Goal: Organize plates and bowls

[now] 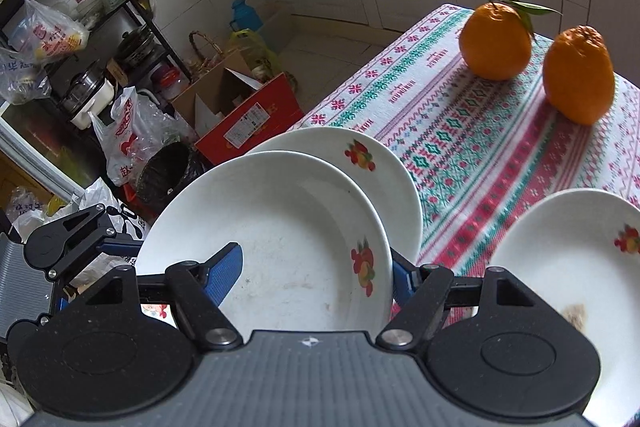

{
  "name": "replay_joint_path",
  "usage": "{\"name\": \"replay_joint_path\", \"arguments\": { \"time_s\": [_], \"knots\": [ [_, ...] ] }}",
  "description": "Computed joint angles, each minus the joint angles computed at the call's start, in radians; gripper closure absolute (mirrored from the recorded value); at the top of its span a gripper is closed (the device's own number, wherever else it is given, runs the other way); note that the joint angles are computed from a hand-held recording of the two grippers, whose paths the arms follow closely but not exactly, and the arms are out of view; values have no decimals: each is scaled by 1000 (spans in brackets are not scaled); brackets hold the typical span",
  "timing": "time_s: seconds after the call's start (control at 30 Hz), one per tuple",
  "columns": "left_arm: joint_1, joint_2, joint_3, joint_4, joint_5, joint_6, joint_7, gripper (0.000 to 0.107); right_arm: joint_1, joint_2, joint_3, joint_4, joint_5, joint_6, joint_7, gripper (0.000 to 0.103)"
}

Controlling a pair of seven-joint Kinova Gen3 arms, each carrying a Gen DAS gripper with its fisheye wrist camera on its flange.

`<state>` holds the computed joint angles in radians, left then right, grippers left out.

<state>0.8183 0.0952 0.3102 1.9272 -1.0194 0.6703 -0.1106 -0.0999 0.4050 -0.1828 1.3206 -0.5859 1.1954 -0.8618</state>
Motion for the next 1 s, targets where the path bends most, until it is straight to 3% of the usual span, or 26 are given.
{"name": "replay_joint_path", "arguments": {
  "time_s": [0.47,1.0],
  "knots": [
    [-45,-13,-15,30,9,-61,-16,8,-20,35,-3,-29,29,-12,-40,23],
    [-78,-12,-30,23,83,-92,-91,8,-28,60,-10,-50,49,-14,-62,23]
  ]
}}
